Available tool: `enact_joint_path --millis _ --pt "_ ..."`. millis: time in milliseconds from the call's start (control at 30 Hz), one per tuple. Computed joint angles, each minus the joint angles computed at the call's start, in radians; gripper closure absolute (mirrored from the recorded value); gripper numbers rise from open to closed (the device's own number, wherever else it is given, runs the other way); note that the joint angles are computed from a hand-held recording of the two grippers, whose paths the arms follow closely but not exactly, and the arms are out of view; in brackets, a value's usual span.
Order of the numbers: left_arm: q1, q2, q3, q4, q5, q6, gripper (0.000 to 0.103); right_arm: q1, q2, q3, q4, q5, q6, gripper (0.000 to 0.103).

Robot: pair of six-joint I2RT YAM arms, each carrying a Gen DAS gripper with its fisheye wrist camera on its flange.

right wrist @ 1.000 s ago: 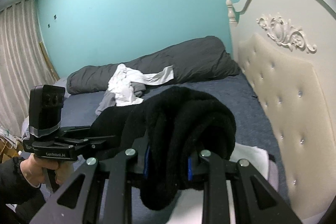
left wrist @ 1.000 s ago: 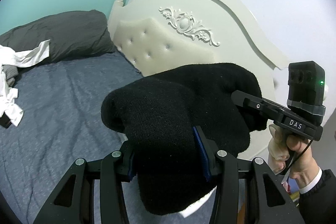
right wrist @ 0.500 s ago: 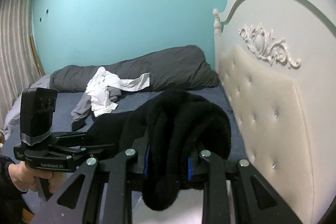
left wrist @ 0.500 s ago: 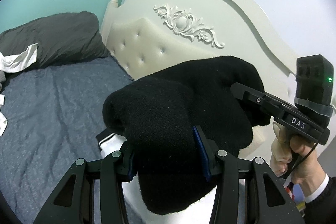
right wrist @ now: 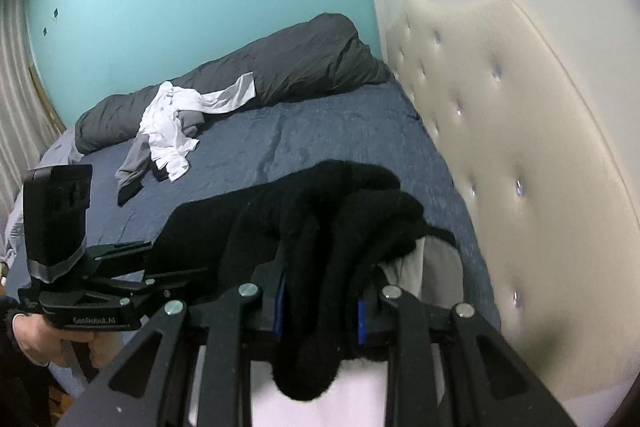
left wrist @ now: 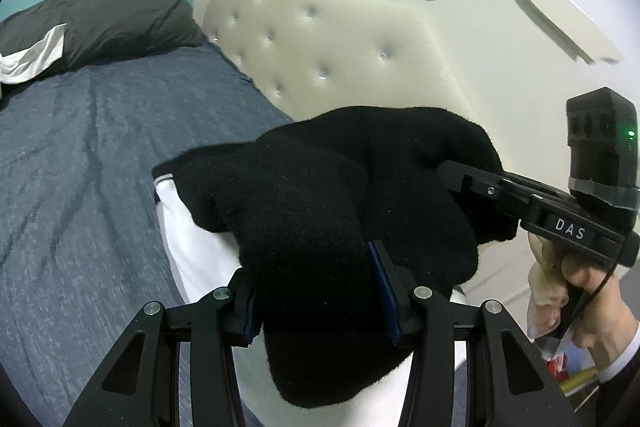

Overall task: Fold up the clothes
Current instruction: 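Carry the folded black hoodie with both grippers toward the white folded stack, then lower the black hoodie onto the white stack and open both grippers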

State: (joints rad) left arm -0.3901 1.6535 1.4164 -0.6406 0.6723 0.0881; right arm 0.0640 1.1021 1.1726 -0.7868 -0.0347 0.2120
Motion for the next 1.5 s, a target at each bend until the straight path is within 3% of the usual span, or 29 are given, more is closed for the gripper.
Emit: enact_joint_path --millis 433,667,733,867,1100,1367,1500 --pt "0.007 -0.049 -0.091 -0.157 0.052 0.057 0.053 -0.104 -0.141 -0.133 -0.134 -0.2 0.092 0.079" --pt "0.044 -0.015 -0.036 -0.268 0.132 0.045 0.054 -0.269 -0.177 -0.149 -0.161 -0.409 0.121 0.079" --pt "0.048 -0.01 -0.016 -0.303 0.135 0.061 0.054 -0.277 -0.161 -0.13 -0.189 -0.419 0.109 0.079" --pt "0.041 -0.017 -0.039 -0.302 0.108 0.09 0.054 -0.257 -0.164 -0.152 -0.198 -0.378 0.099 0.079" --pt "0.021 -0.011 -0.138 -0.234 0.058 0.14 0.054 -0.095 -0.208 -0.271 -0.141 -0.128 0.114 0.078" --pt "0.116 -0.1 -0.191 -0.273 0.107 0.229 0.053 -0.058 -0.341 -0.364 -0.118 -0.005 0.154 0.062" --pt "0.186 -0.171 -0.204 -0.248 0.098 0.275 0.054 0.033 -0.38 -0.326 -0.158 0.146 0.194 0.06"
